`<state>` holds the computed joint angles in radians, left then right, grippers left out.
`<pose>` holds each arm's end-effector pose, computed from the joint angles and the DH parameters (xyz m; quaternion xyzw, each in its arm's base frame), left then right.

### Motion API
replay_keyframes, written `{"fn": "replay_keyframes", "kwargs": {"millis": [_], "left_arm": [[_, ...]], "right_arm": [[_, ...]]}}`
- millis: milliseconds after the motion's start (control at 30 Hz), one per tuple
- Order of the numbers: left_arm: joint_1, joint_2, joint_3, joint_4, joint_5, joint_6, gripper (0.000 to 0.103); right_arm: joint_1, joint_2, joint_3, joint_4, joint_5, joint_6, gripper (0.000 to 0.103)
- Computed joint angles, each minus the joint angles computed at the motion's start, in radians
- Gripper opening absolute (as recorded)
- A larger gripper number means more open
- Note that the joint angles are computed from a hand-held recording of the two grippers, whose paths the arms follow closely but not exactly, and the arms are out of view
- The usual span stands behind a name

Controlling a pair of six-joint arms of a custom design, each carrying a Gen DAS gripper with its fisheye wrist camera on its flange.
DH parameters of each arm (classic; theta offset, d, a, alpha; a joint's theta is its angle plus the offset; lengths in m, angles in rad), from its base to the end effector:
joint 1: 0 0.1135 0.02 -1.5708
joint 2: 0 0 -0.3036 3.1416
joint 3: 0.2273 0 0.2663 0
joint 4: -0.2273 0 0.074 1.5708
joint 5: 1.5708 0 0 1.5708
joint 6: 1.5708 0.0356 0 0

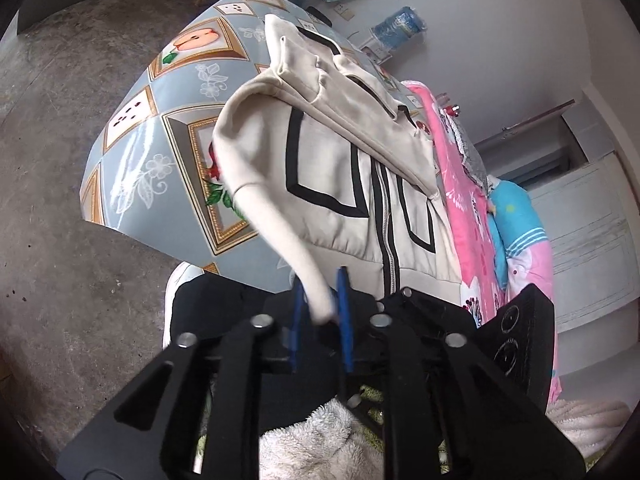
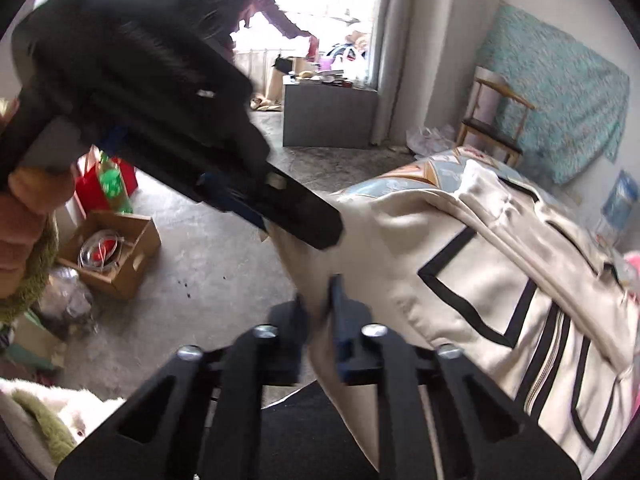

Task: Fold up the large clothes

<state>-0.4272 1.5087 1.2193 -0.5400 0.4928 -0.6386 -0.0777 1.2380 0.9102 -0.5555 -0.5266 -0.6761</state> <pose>0.3007 -0.1554 0.3223 -0.0075 0.9082 -0.3743 0.1871 0.2529 -0.0017 0.2927 -0.3518 0.8428 0.1081 0.3928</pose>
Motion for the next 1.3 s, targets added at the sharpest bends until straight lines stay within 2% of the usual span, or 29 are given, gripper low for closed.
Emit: {"fn": "replay_keyframes", "kwargs": {"millis": [67,167,267,400,500,533,567,667,733,767,800,867,933,1067,1167,1300], "left_arm": [[0.022,-0.006,-0.017,0.023,0.016,-0.017,0.042],[0.057,0.015,-0.026,0.061,0.067,-0.046,0.055],[0.072,0.063,-0.013,0.075,0.112,-0.050,0.059],[0.075,0.136,0.004,0.099,0.152,-0.089,0.059],[0.055,0.163,0.010,0.112,0.142,-0.103,0.057],[0.046,0.170,0.015,0.111,0.136,-0.102,0.052],[0.039,0.177,0.018,0.112,0.133,-0.098,0.042],[0.017,0.193,0.029,0.110,0.124,-0.087,0.021],[-0.007,0.197,0.054,0.069,0.066,-0.051,0.016],[-0.027,0.199,0.081,0.020,0.005,-0.013,0.013],[-0.041,0.200,0.097,-0.009,-0.037,0.012,0.012],[-0.072,0.199,0.123,-0.059,-0.122,0.062,0.011],[-0.095,0.198,0.133,-0.084,-0.189,0.098,0.011],[-0.138,0.209,0.153,-0.130,-0.311,0.166,0.011],[-0.156,0.219,0.168,-0.162,-0.365,0.200,0.011],[-0.161,0.223,0.172,-0.171,-0.390,0.209,0.011]], "right_arm": [[-0.019,0.024,0.013,0.003,-0.017,0.009,0.006],[-0.037,0.012,0.007,0.006,-0.032,0.022,0.006],[-0.033,0.002,-0.003,0.018,-0.025,0.026,0.006],[-0.038,-0.010,-0.008,0.016,-0.028,0.027,0.006],[-0.046,-0.014,-0.007,0.008,-0.043,0.024,0.006],[-0.051,-0.013,-0.004,0.004,-0.049,0.022,0.006],[-0.055,-0.008,0.002,-0.007,-0.055,0.018,0.006],[-0.093,0.034,0.048,-0.099,-0.098,-0.033,0.007],[-0.159,0.098,0.116,-0.232,-0.169,-0.102,0.011],[-0.205,0.128,0.153,-0.301,-0.207,-0.134,0.017],[-0.255,0.150,0.185,-0.355,-0.239,-0.157,0.022],[-0.378,0.198,0.254,-0.466,-0.289,-0.207,0.044],[-0.499,0.242,0.316,-0.538,-0.304,-0.232,0.056],[-0.797,0.352,0.453,-0.618,-0.271,-0.213,0.061],[-0.974,0.419,0.508,-0.573,-0.249,-0.143,0.061],[-1.087,0.510,0.562,-0.538,-0.244,-0.076,0.061]]}}
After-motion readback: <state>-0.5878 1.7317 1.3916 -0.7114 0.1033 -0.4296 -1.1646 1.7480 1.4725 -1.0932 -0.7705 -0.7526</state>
